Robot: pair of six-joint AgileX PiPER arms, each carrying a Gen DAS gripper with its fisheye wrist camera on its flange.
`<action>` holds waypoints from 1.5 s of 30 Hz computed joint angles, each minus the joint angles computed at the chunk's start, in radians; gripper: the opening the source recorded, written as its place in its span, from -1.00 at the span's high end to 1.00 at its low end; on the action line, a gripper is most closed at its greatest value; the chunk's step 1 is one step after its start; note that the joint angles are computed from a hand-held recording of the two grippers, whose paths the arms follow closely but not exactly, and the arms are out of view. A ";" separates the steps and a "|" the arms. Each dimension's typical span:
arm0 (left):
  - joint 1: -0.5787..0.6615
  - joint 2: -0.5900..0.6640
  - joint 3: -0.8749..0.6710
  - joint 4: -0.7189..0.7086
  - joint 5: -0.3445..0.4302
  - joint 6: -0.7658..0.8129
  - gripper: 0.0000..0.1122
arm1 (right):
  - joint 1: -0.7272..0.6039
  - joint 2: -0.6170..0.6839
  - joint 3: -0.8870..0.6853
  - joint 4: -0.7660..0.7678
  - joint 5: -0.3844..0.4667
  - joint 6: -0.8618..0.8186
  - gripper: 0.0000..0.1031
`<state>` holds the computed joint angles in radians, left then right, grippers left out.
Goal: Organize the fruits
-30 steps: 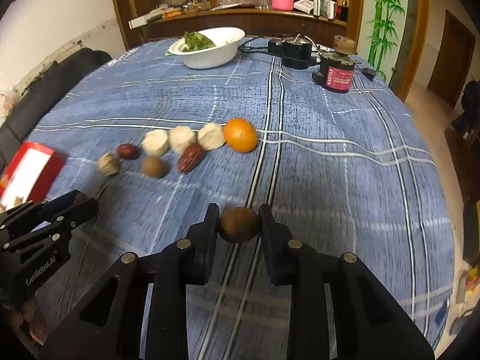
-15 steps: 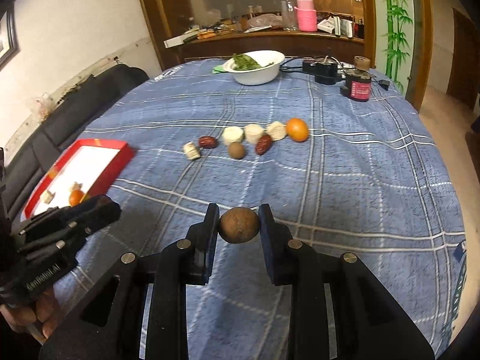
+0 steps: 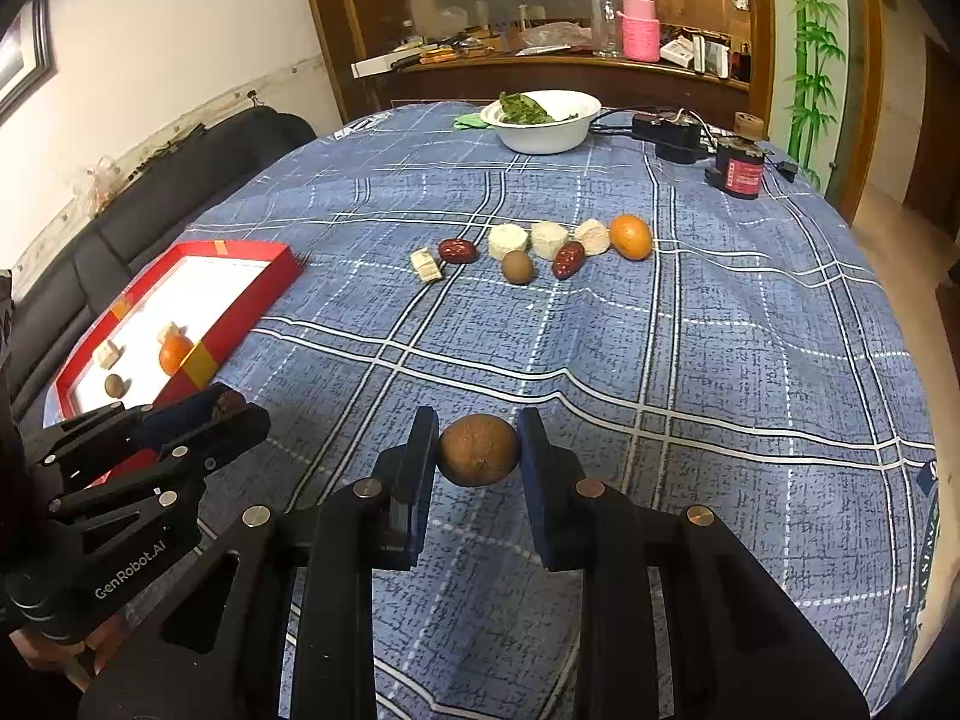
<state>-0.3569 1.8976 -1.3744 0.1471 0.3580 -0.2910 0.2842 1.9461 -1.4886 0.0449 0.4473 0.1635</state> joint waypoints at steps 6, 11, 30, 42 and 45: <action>0.016 -0.019 0.022 -0.005 -0.006 0.004 0.52 | 0.030 0.006 -0.020 -0.029 0.018 0.017 0.50; 0.037 -0.035 0.040 -0.020 -0.009 0.013 0.52 | 0.054 0.018 -0.048 -0.048 0.039 0.025 0.50; 0.182 -0.101 0.068 0.019 0.000 -0.073 0.53 | 0.161 0.140 -0.313 -0.017 0.153 -0.055 0.50; 0.349 -0.056 -0.007 0.038 0.031 -0.095 0.53 | 0.250 0.373 -0.776 0.005 0.355 -0.108 0.50; 0.378 -0.033 -0.037 0.028 0.044 -0.083 0.53 | 0.267 0.466 -0.973 0.001 0.452 -0.111 0.50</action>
